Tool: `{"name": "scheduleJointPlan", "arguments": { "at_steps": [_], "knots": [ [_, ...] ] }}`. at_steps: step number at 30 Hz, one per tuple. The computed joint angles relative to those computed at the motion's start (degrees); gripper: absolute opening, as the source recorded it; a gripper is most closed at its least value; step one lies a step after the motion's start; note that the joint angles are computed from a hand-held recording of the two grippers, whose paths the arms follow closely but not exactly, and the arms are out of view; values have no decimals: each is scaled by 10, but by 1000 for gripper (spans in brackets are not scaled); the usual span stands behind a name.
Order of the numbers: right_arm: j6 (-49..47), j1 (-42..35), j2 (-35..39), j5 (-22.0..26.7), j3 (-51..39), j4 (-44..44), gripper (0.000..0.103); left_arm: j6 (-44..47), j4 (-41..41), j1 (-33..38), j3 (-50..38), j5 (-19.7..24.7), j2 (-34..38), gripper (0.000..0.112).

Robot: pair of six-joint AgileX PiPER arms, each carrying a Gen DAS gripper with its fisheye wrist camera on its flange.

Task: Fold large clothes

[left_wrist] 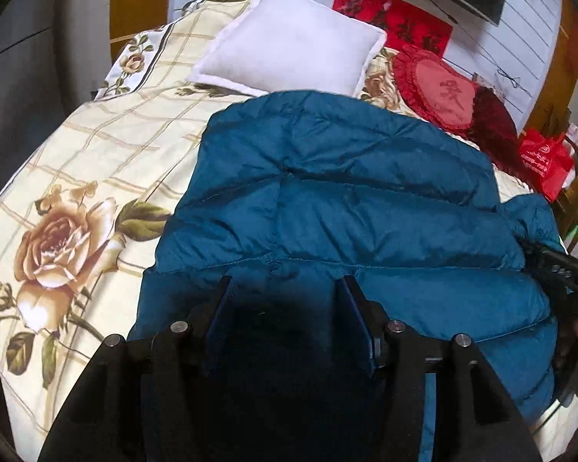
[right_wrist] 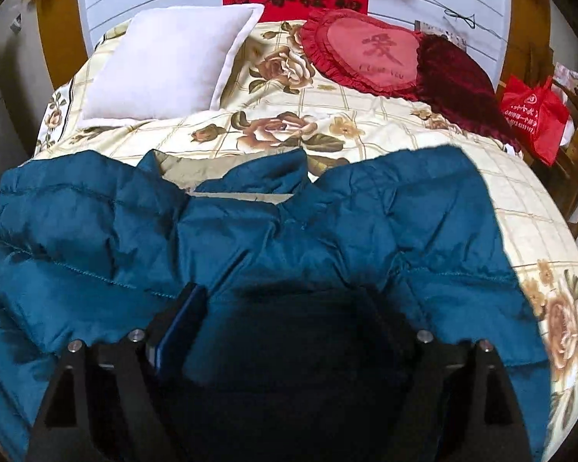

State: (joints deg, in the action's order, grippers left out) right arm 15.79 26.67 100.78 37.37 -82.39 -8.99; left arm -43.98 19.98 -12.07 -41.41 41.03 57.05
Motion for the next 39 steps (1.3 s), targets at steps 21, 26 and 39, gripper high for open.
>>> {"name": "scheduleJointPlan", "arguments": {
  "at_steps": [21,26,39],
  "knots": [
    [-89,86,-9,-33,-23,74,85,-89,134,3,-28,-58,107,59],
    [-6,98,66,13,-90,6,88,-27,76,42,-28,-97,119,61],
    [-46,71,-9,-17,-12,40,91,-66,111,37,1,-134,121,65]
  ]
}}
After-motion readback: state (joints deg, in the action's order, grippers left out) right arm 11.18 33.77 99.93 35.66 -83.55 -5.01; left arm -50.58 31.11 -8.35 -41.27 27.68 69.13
